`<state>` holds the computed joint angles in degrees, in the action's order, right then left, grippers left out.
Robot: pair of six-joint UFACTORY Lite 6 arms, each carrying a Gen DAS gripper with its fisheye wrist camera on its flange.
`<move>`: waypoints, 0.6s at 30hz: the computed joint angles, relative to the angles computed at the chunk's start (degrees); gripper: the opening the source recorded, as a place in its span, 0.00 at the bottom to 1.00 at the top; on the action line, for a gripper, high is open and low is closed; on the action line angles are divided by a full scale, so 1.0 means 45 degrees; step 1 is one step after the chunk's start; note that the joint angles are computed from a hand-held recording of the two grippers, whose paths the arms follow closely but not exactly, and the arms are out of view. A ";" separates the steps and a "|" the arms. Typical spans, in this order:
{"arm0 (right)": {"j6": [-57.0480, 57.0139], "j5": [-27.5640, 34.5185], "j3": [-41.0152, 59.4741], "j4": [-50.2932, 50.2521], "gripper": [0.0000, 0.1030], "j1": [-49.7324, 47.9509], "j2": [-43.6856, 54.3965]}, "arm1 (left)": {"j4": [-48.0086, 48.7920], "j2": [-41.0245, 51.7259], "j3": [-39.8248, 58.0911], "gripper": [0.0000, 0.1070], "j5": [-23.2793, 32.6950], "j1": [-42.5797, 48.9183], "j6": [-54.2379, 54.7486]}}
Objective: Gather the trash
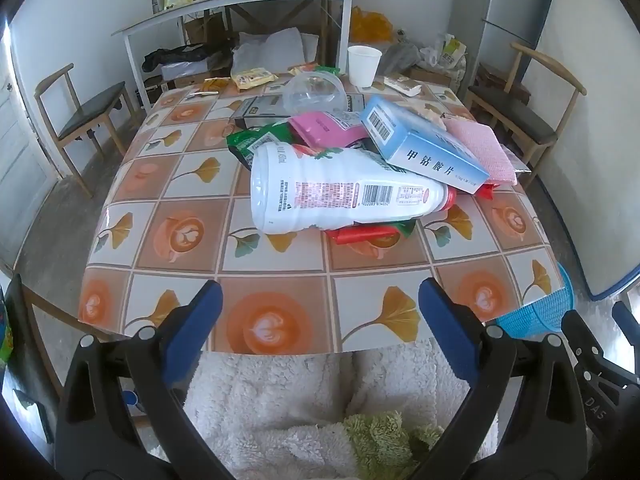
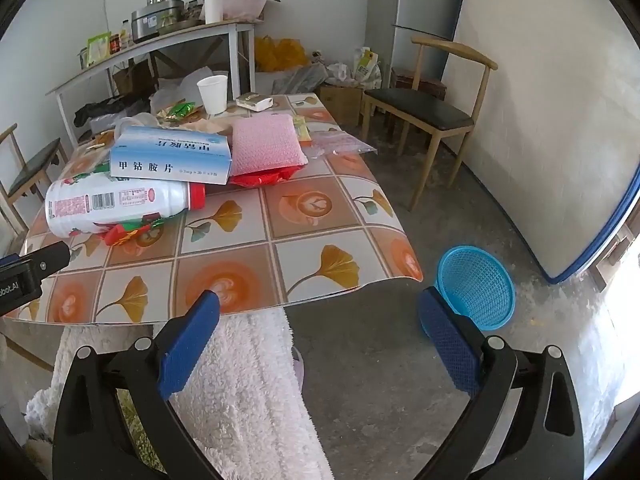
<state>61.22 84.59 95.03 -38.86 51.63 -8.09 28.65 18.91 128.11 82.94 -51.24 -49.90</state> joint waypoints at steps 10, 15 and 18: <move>0.0003 0.0600 -0.0008 -0.0048 0.94 0.0132 -0.0335 | -0.0074 0.0061 0.0110 0.88 0.0003 0.0021 0.0083; 0.0234 0.0868 -0.0411 -0.0047 0.94 0.0194 -0.0736 | -0.0072 0.0349 0.0526 0.88 0.0167 -0.0162 0.0163; 0.0296 0.1035 -0.0539 -0.0052 0.94 0.0236 -0.0938 | -0.0044 0.0408 0.0608 0.88 0.0188 -0.0247 0.0161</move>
